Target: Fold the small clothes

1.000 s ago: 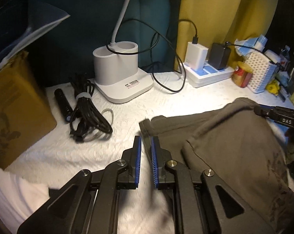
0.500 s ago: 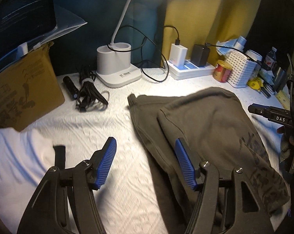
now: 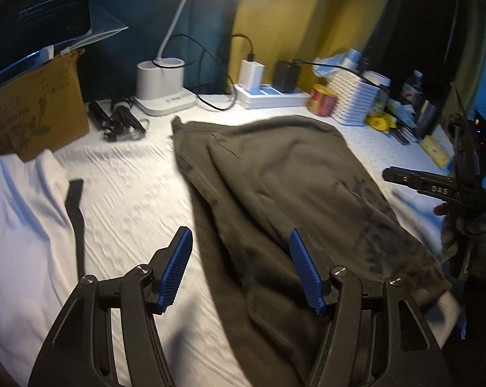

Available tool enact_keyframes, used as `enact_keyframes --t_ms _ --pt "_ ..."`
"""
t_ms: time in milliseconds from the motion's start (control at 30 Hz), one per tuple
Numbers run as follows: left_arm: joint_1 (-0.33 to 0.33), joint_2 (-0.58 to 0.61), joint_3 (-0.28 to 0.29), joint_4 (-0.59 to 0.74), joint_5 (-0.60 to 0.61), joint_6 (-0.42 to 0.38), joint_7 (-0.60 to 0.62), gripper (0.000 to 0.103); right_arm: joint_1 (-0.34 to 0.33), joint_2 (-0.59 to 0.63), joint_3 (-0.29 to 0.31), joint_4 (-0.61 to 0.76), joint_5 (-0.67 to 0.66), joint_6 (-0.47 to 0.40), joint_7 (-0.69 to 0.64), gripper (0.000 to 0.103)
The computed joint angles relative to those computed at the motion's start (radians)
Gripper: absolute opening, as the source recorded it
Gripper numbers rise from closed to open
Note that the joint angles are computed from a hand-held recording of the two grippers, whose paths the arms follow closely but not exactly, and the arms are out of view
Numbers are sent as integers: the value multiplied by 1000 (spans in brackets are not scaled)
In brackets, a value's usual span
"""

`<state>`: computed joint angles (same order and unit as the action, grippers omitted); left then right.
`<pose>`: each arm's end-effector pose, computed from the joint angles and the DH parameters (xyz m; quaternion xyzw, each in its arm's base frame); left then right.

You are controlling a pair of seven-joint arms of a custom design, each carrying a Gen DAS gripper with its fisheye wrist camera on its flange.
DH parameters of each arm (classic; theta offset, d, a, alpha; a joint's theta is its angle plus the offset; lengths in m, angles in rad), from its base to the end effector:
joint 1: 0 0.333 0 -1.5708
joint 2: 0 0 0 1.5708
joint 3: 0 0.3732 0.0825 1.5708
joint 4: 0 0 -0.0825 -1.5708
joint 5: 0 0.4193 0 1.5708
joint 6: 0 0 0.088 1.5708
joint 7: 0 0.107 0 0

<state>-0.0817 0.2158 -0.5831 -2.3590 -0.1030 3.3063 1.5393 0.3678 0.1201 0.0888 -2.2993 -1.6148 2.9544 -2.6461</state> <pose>0.4780 -0.3475 0.3684 -0.4861 0.7891 -0.3623 0.0989 0.4590 0.2991 0.3414 -0.6347 0.6811 -0.1937 0.3094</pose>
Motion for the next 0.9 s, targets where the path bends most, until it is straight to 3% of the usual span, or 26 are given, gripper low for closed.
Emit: enact_keyframes --t_ms 267,400,633,667,733,800,867,900 --pt "389 9 -400 -95 228 56 -139 63 24 -48 24 -61 -15 -25 47 36" --pt "430 24 -453 -111 321 42 -181 63 35 -68 35 -85 -29 -38 80 36" --pt "408 59 -443 -124 389 30 -222 61 58 -86 55 -118 -46 -53 126 36" --pt "404 61 -439 -126 394 32 -221 58 61 -86 57 -122 -45 -54 129 36" --pt "390 54 -428 -130 404 31 -217 24 68 -88 61 -130 -44 -57 134 36" --pt "417 41 -447 -143 426 49 -227 7 74 -91 64 -137 -39 -62 137 36" --pt "480 25 -491 -161 469 77 -268 3 80 -97 67 -145 -35 -67 140 38" --pt "521 14 -520 -170 496 88 -296 2 83 -100 69 -148 -34 -70 142 44"
